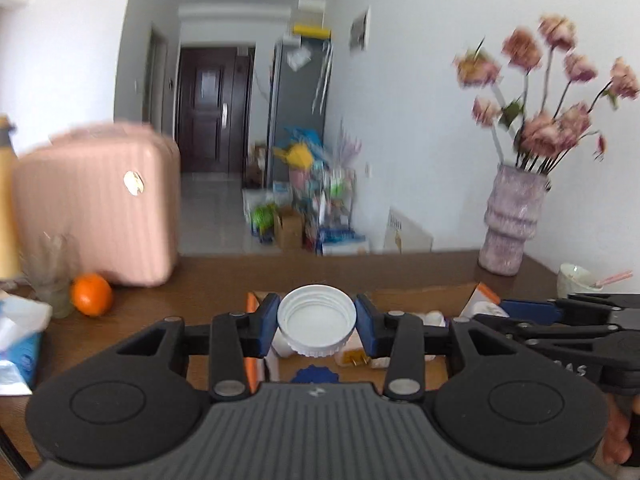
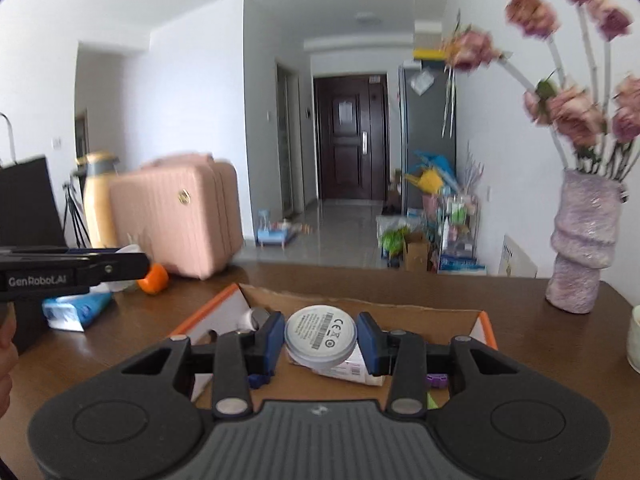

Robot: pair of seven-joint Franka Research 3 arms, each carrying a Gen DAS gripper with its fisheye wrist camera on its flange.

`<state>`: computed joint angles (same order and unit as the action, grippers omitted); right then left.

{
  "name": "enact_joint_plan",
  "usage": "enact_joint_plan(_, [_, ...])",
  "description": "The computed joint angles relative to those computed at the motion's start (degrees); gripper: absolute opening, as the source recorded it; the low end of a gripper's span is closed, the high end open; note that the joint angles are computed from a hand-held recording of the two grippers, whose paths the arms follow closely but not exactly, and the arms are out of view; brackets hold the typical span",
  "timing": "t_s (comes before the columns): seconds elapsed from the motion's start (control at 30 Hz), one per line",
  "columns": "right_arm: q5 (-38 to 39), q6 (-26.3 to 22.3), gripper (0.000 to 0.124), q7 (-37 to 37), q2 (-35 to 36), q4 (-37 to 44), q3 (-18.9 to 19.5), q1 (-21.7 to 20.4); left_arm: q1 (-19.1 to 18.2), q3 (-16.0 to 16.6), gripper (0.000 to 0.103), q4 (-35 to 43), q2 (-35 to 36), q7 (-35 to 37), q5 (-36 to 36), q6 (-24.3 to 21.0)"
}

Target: Organize rigid objects

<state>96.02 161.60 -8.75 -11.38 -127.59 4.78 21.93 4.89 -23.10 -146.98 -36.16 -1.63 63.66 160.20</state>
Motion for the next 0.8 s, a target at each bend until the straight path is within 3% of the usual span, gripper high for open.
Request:
enact_joint_plan(0.13, [-19.0,-0.1,0.039,20.7,9.6,7.2,0.7,-0.5,0.3,3.0,0.041,3.0,10.9,4.4,0.4,6.5])
enact_joint_plan(0.17, [-20.9,-0.5,0.039,23.3,10.9,7.7,0.7,-0.6,-2.2,6.0,0.041,2.9,13.5,10.6,-2.3,8.0])
enact_joint_plan(0.23, [-32.0,-2.0,0.039,31.6,12.7,7.7,0.8,-1.2,-4.8,10.5,0.041,1.5,15.8,15.8,-9.9,11.7])
enact_joint_plan(0.3, [-35.1,-0.6,0.039,35.0,13.5,7.5,1.2,-1.5,-7.9,14.0,0.042,0.5,17.5,22.4,-17.0,13.6])
enact_joint_plan(0.37, [-39.2,-0.2,0.039,37.2,14.2,7.5,1.6,-1.5,-9.0,13.8,0.044,0.8,18.3,27.3,-19.5,12.1])
enact_joint_plan(0.43, [-40.3,-1.1,0.039,38.5,15.2,7.8,2.0,-1.9,-8.4,12.2,0.066,1.2,18.9,29.6,-20.5,11.8])
enact_joint_plan(0.53, [-39.1,0.0,0.043,37.7,16.4,8.3,2.8,-2.4,-4.8,8.2,0.069,1.4,18.4,29.2,-19.2,12.0])
enact_joint_plan(0.57, [-37.8,0.0,0.055,36.8,16.4,8.4,3.1,-2.7,-3.7,7.0,0.070,1.3,17.9,28.1,-18.7,11.8])
enact_joint_plan(0.6, [-36.4,0.4,0.059,35.6,16.3,8.4,3.3,-2.9,-3.3,6.5,0.071,1.5,17.7,27.8,-18.7,11.7])
enact_joint_plan(0.8, [-36.5,2.1,0.059,36.2,16.6,8.4,3.6,-2.9,-1.6,4.4,0.071,2.6,18.1,26.6,-16.9,9.8])
